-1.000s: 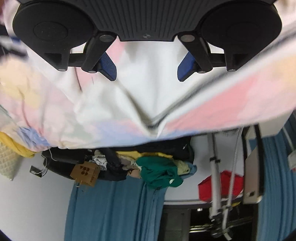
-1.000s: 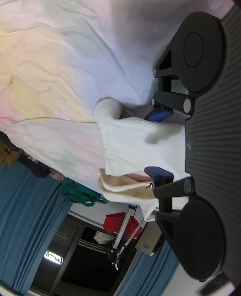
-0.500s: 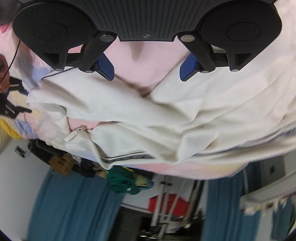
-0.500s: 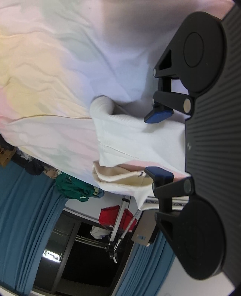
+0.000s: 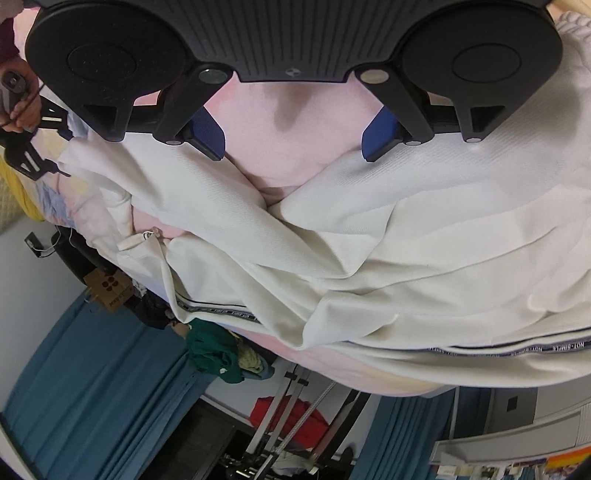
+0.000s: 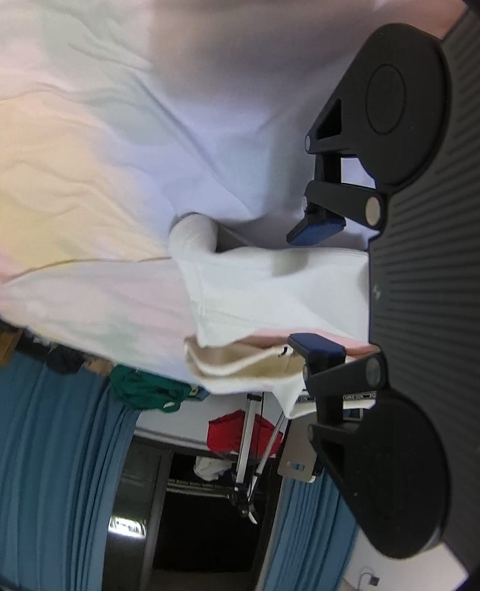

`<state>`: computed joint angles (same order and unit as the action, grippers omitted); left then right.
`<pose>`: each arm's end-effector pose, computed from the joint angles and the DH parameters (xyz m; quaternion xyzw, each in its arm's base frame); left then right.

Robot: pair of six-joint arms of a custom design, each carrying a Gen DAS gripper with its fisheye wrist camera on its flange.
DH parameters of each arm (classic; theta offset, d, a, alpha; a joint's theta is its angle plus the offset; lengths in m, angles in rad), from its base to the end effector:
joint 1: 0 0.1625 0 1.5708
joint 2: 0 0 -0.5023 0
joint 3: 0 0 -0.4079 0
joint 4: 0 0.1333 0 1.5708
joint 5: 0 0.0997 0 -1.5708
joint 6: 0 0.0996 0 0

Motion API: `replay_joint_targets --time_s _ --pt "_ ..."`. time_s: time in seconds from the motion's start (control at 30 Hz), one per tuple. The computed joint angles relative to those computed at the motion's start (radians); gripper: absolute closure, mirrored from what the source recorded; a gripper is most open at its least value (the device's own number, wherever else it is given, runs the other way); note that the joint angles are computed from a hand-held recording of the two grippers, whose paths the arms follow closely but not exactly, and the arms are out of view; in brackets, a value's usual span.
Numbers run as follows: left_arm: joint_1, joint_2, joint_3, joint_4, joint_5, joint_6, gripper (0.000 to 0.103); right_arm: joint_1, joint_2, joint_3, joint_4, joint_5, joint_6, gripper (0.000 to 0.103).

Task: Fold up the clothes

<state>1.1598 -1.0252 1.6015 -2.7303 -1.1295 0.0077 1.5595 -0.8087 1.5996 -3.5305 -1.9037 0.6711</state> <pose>-0.1326 -0.7445 0.3493 0.1327 0.9272 -0.3168 0.1492 0.0922 -0.7604 0.2908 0.3614 0.7445 -0.5595 0.0455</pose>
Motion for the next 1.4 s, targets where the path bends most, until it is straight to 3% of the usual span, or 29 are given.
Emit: replay_joint_targets --time_s 0.13,0.2,0.27,0.63,0.77,0.87,0.93,1.03,1.13,1.2,1.33,1.4 --pt "0.005 0.009 -0.009 0.005 -0.017 -0.028 0.017 -0.016 0.022 -0.063 0.071 0.008 -0.047 0.049" --pt "0.011 0.013 -0.013 0.004 -0.029 -0.043 0.017 -0.021 0.034 -0.079 0.059 0.011 -0.080 0.062" --pt "0.015 0.020 -0.021 0.007 -0.038 -0.065 0.017 -0.019 0.038 -0.092 0.054 -0.026 -0.108 0.093" --pt "0.039 0.010 -0.022 -0.015 -0.140 -0.152 0.017 -0.020 -0.001 -0.002 -0.236 -0.064 -0.154 0.097" --pt "0.052 0.003 -0.026 -0.006 -0.186 -0.197 0.017 -0.003 -0.005 0.010 -0.417 -0.197 -0.293 0.097" --pt "0.074 -0.009 -0.034 0.037 -0.252 -0.297 0.015 0.001 0.001 0.024 -0.538 -0.295 -0.333 0.097" --pt "0.091 -0.016 -0.042 0.071 -0.306 -0.370 0.011 -0.010 -0.020 0.059 -0.480 -0.325 -0.263 0.097" --pt "0.124 -0.028 -0.037 0.090 -0.371 -0.515 0.006 -0.040 -0.074 0.134 -0.316 -0.313 -0.044 0.097" --pt "0.157 -0.040 -0.010 0.041 -0.407 -0.672 0.006 -0.060 -0.104 0.198 -0.289 -0.269 0.087 0.097" --pt "0.176 -0.046 0.015 -0.037 -0.407 -0.775 0.006 -0.060 -0.112 0.225 -0.314 -0.251 0.115 0.097" --pt "0.210 -0.045 0.058 -0.210 -0.400 -0.947 0.010 -0.027 -0.109 0.224 -0.331 -0.293 0.063 0.096" --pt "0.220 -0.038 0.054 -0.223 -0.397 -0.995 0.034 -0.016 -0.103 0.210 -0.323 -0.314 0.041 0.095"
